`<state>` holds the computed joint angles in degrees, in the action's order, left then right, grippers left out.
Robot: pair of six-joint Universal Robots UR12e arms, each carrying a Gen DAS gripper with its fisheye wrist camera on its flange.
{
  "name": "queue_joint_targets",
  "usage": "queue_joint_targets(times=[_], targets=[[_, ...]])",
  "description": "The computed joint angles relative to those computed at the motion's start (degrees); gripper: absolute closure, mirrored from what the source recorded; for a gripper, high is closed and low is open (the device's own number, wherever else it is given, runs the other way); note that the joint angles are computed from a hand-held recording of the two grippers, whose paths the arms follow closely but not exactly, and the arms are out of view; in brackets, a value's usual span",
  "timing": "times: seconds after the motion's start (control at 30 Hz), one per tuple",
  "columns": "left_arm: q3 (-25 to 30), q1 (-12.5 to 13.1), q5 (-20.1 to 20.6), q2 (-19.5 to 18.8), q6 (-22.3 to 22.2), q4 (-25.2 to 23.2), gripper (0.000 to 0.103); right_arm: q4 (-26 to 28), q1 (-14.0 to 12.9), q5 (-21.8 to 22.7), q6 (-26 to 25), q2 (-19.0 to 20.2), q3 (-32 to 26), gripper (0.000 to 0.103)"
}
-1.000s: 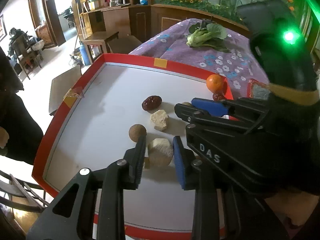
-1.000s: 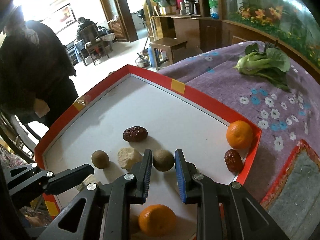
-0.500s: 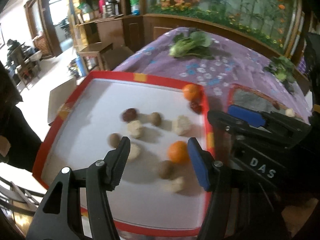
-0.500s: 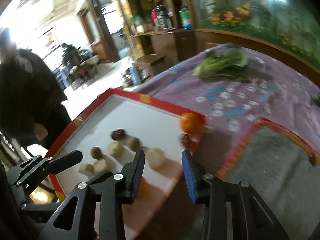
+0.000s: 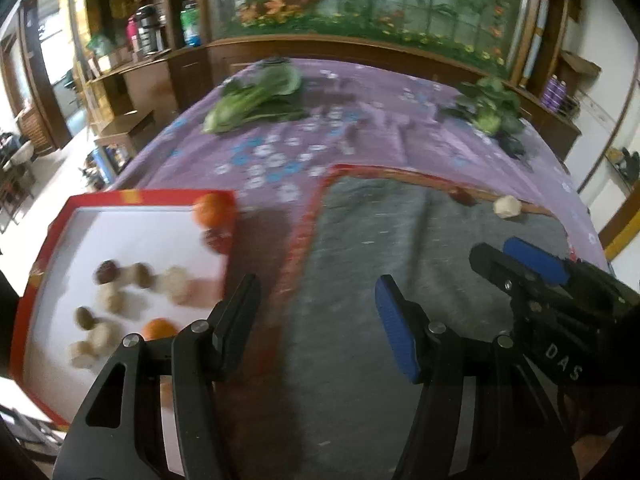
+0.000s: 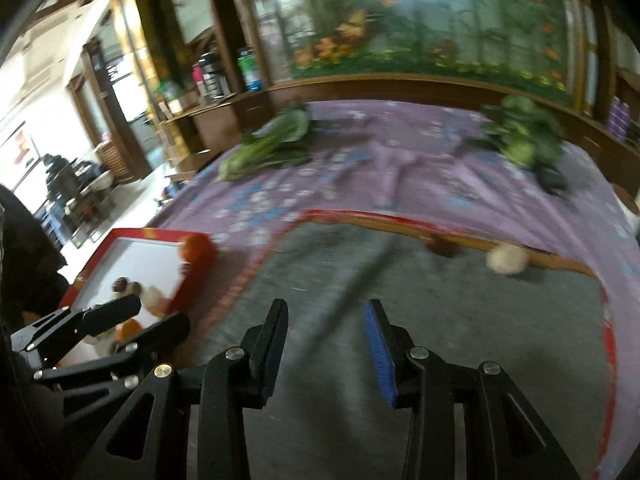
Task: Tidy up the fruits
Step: 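Move both open tools back over the mat, then grasp a red date with the left tool while the right tool grasps a beige slice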
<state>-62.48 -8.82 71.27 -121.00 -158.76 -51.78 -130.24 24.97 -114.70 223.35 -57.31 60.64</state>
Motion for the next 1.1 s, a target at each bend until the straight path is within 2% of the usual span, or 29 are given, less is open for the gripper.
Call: queue_joint_targets(times=[0.27, 0.6, 0.7, 0.83, 1.1], targets=[[1.09, -2.94, -0.38, -0.80, 1.80, -2.68, 0.043, -0.32, -0.96, -2.93, 4.50, -5.38, 8.58, 0.064], [4.60, -4.76, 0.04, -3.03, 2.06, -6.94, 0.043, -2.16, -2.53, -2.22, 7.72, -8.83, 14.52, 0.064], [7.54, -5.07, -0.97, -4.63, 0.98, -9.58, 0.043, -2.42, -3.00, -2.14, 8.16, -9.48, 15.66, 0.063], [11.46, -6.09, -0.16, -7.06, -0.38, -11.08, 0.043, -3.31, -3.55, -1.75, 8.21, -9.97, 16.72, 0.063], [21.32, -8.14, 0.61, -13.09, 0.55, -16.29, 0.043, -4.45, -4.87, -0.64, 7.06, -10.45, 17.70, 0.062]])
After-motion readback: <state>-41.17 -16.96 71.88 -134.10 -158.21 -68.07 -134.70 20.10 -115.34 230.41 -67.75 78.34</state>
